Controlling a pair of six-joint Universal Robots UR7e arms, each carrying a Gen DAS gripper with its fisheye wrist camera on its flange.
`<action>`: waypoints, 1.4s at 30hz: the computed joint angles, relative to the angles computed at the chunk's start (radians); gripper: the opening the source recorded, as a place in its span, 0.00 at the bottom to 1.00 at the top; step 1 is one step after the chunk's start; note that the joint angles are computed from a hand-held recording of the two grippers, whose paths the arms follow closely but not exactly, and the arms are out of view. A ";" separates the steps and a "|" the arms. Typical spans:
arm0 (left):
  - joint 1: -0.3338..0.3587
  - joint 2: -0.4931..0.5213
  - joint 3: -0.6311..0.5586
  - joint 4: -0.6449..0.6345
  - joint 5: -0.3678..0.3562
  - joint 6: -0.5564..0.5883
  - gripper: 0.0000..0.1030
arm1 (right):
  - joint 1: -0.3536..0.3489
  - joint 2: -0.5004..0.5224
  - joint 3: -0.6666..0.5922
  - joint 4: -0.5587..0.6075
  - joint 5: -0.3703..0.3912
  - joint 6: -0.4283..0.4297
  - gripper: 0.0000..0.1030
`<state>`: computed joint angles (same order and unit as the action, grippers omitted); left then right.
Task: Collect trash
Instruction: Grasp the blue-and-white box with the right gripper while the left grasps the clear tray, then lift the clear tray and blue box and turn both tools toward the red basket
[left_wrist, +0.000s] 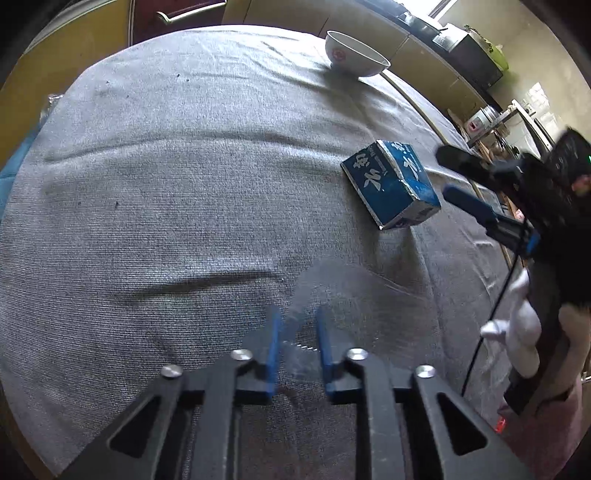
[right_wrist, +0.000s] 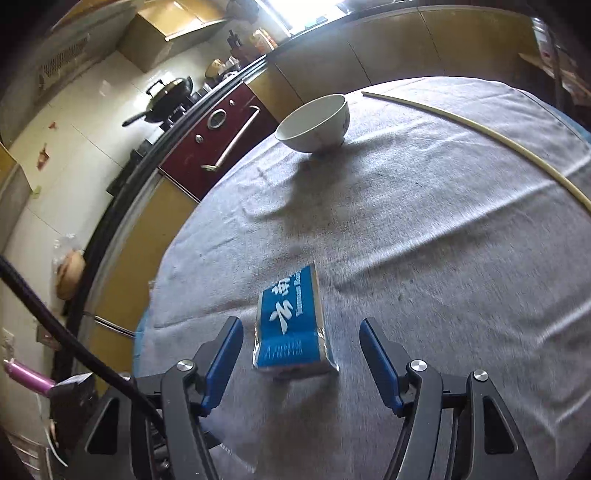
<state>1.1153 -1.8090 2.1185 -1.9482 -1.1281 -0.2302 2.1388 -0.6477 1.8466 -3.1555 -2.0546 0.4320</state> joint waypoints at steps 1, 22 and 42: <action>0.009 0.003 -0.003 -0.002 -0.013 0.002 0.08 | 0.001 0.012 -0.020 0.015 -0.003 -0.005 0.67; -0.185 -0.335 0.104 0.144 0.095 -0.175 0.05 | 0.072 -0.022 0.137 -0.089 -0.147 -0.079 0.58; -0.874 -0.351 0.161 0.468 0.187 -0.591 0.05 | 0.339 -0.459 0.656 -0.279 -0.332 0.147 0.58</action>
<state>0.2410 -2.1598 2.2791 -1.4802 -0.9413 -0.8216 2.4778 -1.1066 2.5023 -3.4346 -2.3870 0.5790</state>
